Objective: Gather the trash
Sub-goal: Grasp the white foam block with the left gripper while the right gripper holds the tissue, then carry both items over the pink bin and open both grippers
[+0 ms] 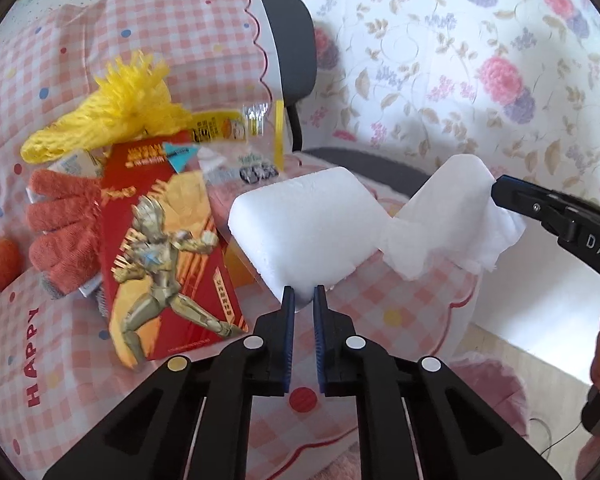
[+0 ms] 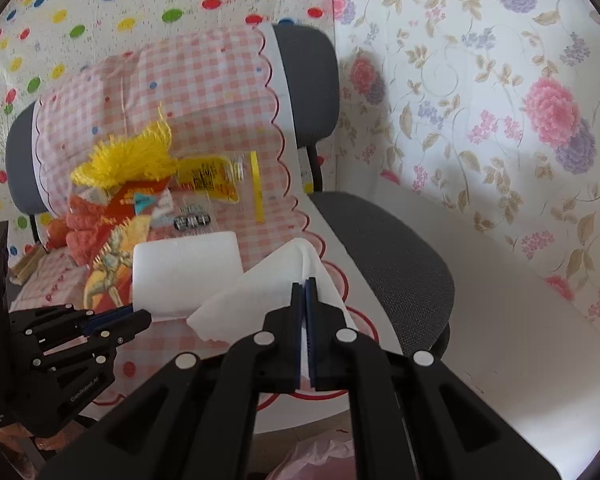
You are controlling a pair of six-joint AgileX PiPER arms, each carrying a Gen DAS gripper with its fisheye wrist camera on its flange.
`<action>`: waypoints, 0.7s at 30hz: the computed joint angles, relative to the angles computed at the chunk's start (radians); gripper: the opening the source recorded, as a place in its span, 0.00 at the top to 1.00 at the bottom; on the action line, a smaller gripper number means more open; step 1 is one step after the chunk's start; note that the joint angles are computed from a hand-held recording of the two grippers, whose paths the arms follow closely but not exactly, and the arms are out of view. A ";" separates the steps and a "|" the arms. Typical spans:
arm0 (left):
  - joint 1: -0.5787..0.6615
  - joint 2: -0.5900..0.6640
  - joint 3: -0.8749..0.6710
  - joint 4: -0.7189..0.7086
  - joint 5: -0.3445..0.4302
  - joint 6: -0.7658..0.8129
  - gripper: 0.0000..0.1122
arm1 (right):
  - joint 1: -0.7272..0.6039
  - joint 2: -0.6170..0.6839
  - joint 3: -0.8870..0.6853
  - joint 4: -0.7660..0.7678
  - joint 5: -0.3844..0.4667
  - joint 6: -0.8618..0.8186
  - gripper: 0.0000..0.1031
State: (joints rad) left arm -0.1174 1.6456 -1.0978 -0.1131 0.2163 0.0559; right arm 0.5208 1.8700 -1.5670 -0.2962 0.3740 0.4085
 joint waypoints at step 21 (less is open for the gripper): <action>-0.191 -0.349 0.292 0.169 0.016 -0.268 0.91 | 0.120 -0.521 0.548 -0.469 0.207 0.488 0.98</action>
